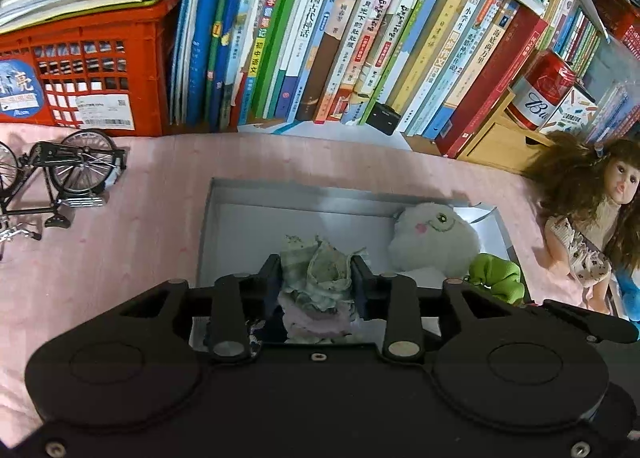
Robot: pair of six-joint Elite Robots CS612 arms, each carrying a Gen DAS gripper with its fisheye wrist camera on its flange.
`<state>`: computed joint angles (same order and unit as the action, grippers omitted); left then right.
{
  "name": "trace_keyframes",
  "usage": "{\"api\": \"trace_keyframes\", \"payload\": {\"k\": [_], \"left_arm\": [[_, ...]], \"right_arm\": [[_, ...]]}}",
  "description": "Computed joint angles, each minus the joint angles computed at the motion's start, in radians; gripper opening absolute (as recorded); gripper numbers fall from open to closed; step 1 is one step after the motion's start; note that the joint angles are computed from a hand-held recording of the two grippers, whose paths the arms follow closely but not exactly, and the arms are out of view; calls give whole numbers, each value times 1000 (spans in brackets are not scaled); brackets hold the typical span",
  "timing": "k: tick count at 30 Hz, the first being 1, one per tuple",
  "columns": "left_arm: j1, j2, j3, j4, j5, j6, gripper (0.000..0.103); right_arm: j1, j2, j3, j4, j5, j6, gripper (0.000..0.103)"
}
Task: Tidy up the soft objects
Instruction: 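Lower the green-white cloth into the tray while the right gripper releases the foam block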
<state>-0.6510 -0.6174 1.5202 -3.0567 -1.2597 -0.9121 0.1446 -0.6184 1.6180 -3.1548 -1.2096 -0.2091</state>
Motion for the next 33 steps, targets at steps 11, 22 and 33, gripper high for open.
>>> {"api": "trace_keyframes", "payload": {"k": [11,22,33], "left_arm": [[-36,-52,58,-28,81,-2,64],[-112,-123,145,-109,197,60,83],[-203,-161,240,-291,295,128,86]], "right_arm": [[-24,-33,51,-68,49,26,85],[-66,-95,160,-193,110,10,88],[-139,-150,296,-389,223,-54,89]]}}
